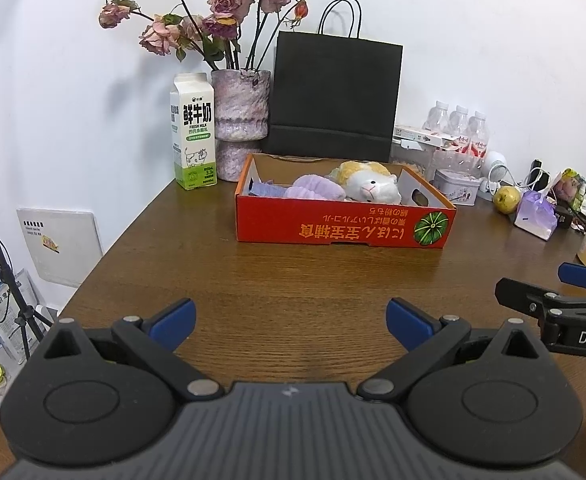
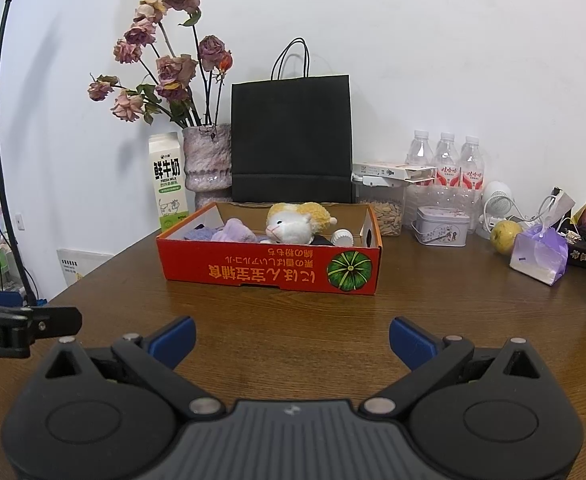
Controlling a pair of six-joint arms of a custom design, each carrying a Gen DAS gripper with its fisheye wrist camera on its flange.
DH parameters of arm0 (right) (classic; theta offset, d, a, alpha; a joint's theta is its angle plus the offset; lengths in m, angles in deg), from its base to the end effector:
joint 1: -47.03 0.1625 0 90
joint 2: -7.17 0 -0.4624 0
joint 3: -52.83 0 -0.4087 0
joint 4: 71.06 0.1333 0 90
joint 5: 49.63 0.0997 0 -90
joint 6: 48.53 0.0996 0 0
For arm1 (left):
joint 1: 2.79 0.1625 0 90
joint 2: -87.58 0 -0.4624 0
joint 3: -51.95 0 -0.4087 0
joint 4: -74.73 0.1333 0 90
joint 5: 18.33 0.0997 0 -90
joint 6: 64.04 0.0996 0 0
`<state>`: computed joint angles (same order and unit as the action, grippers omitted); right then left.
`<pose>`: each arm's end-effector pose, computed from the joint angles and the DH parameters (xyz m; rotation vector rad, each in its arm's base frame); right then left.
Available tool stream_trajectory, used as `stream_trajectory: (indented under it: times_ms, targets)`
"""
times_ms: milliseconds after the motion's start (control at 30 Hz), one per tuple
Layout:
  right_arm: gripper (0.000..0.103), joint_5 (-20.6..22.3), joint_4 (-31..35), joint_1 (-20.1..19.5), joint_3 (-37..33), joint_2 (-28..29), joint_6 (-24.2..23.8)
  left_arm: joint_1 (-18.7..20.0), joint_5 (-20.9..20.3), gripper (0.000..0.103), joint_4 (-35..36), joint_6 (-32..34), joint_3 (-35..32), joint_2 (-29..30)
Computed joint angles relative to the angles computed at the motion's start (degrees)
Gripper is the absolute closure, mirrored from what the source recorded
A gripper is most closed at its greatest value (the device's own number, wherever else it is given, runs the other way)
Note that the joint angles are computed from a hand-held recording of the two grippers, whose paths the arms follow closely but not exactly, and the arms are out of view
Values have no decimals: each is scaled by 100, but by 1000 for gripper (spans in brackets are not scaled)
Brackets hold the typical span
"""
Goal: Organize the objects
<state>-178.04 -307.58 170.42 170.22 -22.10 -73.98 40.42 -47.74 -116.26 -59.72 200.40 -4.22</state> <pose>0.3543 -0.4078 0.0241 0.7202 -2.1645 1.3024 -0.0794 -0.3765 0.3180 0.4558 2.1145 -1.2445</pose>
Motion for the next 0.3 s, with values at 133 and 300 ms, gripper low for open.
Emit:
stream_trajectory:
  times_ms: [133,300]
  targets:
    - [0,-5,2,5,12,-5,9,-9,11,0,19,42,2,18]
    - [0,-5,-15,2,34,-3,8,-26,21,0,-45,57,15,50]
